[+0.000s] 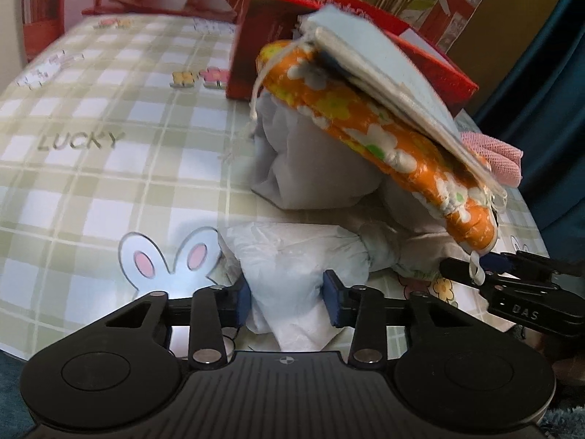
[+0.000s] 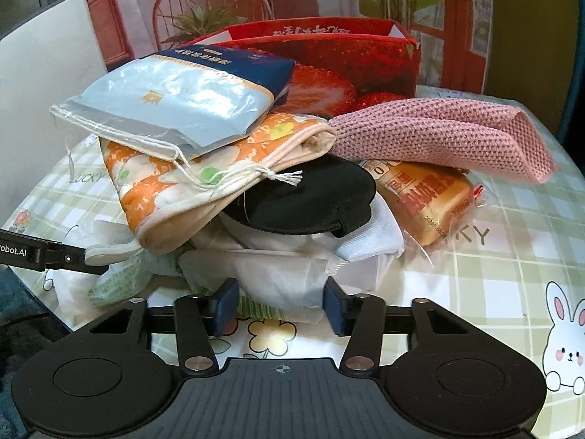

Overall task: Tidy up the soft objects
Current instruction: 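Close the left gripper on the white plastic-wrapped bundle and lift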

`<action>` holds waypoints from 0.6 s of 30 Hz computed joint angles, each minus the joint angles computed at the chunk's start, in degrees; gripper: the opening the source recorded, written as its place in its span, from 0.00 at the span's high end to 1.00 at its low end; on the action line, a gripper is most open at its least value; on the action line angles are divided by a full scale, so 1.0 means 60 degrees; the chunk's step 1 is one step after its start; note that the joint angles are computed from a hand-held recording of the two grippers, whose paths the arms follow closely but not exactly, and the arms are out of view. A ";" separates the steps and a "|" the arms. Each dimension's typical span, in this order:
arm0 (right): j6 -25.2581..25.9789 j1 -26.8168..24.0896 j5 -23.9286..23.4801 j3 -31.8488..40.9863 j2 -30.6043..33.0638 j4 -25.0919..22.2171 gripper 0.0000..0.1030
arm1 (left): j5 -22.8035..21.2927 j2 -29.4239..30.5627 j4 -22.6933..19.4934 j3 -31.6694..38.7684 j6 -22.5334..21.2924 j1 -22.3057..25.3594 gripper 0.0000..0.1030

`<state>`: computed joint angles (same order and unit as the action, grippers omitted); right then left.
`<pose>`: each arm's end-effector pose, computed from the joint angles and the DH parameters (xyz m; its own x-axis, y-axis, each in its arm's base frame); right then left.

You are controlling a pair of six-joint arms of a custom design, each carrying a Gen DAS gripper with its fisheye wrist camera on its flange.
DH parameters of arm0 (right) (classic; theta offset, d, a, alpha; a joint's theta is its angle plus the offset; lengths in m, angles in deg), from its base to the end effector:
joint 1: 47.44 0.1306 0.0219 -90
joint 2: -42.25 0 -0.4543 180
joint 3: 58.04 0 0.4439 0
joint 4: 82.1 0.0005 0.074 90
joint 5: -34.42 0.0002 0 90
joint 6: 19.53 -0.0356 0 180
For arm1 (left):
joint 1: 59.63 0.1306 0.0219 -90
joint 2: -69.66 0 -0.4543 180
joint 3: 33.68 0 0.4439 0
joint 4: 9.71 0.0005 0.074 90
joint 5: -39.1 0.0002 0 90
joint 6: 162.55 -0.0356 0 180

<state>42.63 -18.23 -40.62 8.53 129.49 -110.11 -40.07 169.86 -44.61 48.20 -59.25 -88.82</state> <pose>0.4296 0.2291 0.3461 -0.7304 0.1086 -0.6744 0.0208 0.9904 0.1369 0.5105 -0.2935 0.3508 -0.8133 0.1955 -0.5481 0.4009 0.8709 -0.2842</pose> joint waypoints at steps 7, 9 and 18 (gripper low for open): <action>0.0336 0.0130 0.0103 -0.0067 -0.0531 0.0200 0.82 | -0.0768 -0.0422 0.1070 -0.0378 -0.0238 -0.0072 0.66; 0.0421 0.0189 0.0181 -0.0084 -0.0707 0.0264 0.84 | -0.0868 -0.0607 0.1286 -0.0477 -0.0301 -0.0121 0.66; 0.0658 0.0634 0.0849 -0.0160 -0.1425 0.0367 0.86 | -0.0953 -0.1554 0.2073 -0.1043 -0.0875 -0.0263 0.68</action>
<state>46.58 -14.42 -35.52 7.58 120.94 -107.91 -45.79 160.54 -32.17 41.94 -64.50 -90.40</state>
